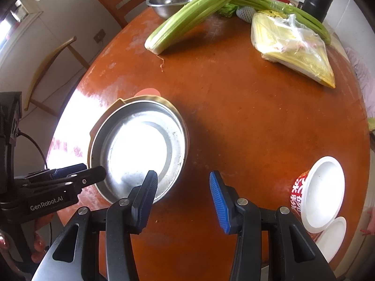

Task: Organize plates and bowls
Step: 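Pull both grippers back from the stacked plates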

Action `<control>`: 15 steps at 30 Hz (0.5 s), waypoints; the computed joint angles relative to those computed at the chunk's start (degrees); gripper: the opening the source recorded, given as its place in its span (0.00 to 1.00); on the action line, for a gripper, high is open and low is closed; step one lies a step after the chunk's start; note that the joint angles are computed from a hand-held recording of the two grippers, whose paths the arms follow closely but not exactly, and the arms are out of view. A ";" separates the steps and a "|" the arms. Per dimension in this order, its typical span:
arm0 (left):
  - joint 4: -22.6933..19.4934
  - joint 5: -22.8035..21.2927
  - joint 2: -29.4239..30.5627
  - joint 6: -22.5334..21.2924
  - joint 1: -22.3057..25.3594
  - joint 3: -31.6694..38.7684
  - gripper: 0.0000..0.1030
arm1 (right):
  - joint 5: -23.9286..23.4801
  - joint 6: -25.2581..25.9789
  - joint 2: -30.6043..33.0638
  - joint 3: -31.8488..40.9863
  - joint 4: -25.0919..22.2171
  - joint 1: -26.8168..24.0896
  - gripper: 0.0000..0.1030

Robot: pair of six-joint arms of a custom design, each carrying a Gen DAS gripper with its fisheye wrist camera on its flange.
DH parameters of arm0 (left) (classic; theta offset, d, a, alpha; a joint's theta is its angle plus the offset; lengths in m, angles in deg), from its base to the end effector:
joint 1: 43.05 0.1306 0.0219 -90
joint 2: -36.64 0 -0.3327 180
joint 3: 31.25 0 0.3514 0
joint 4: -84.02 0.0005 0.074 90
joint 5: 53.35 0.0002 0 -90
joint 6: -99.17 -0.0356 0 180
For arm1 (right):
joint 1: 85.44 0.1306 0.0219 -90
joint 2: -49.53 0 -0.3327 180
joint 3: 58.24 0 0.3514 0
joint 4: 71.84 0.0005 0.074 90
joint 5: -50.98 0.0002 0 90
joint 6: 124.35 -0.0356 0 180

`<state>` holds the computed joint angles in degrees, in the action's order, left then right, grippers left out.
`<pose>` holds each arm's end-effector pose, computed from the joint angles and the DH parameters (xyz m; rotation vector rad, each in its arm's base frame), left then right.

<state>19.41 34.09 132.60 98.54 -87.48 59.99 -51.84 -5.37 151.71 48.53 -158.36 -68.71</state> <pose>0.3186 -0.3108 0.3300 -1.1283 2.6969 -0.4648 0.4359 0.1388 0.3763 -1.1723 2.7208 0.3086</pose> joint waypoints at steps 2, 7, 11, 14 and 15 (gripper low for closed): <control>0.65 0.48 0.70 -0.73 0.25 0.49 0.49 | 0.13 0.17 0.60 0.17 -0.20 0.19 0.46; -0.88 0.46 2.64 -2.08 1.15 2.80 0.49 | 0.14 0.53 1.84 1.07 -0.64 0.40 0.46; -0.42 1.10 3.54 -2.95 1.92 3.61 0.49 | 0.36 0.60 2.94 1.96 -0.79 0.23 0.46; -0.76 1.37 4.69 -3.93 2.41 4.93 0.49 | 0.64 0.64 3.82 2.70 -0.84 -0.16 0.46; -0.65 1.44 4.96 -4.02 2.54 5.19 0.49 | 0.70 0.63 3.90 2.71 -0.76 -0.29 0.46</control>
<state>18.77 35.52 137.55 94.53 -84.94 65.18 -51.14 -4.75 155.61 51.24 -159.12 -69.00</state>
